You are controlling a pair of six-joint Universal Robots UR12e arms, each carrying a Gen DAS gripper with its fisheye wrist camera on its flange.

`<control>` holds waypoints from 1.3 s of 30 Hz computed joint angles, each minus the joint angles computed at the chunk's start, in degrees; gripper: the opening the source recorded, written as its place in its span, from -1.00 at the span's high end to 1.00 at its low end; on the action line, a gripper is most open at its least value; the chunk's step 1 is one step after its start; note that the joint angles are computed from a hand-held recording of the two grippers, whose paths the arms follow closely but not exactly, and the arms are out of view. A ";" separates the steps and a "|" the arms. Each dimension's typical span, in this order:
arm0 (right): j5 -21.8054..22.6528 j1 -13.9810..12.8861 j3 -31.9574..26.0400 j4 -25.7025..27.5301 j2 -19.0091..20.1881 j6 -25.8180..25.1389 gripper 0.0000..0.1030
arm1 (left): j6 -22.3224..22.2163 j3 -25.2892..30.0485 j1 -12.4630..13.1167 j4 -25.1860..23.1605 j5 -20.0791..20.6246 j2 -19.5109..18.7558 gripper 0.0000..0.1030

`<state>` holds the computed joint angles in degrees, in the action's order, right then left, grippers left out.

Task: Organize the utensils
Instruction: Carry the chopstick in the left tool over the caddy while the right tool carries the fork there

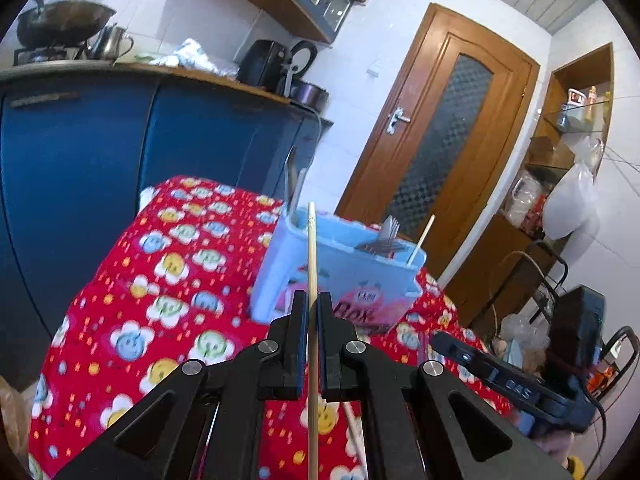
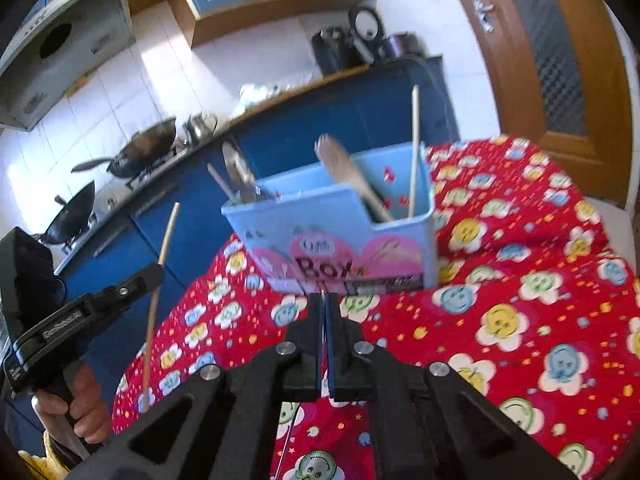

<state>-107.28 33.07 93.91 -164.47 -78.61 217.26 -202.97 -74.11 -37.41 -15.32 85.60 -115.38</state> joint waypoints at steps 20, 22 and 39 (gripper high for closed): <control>-19.56 1.80 -6.72 -7.72 2.36 -13.23 0.95 | 3.39 15.61 -1.00 6.72 8.10 -8.96 0.92; -21.19 1.61 -7.72 -8.03 2.76 -15.21 0.95 | 3.42 17.57 -1.08 7.02 9.49 -10.19 0.92; -25.81 -1.40 -13.54 -10.02 6.99 -22.76 0.95 | 3.58 29.54 -1.67 9.98 18.15 -19.27 0.92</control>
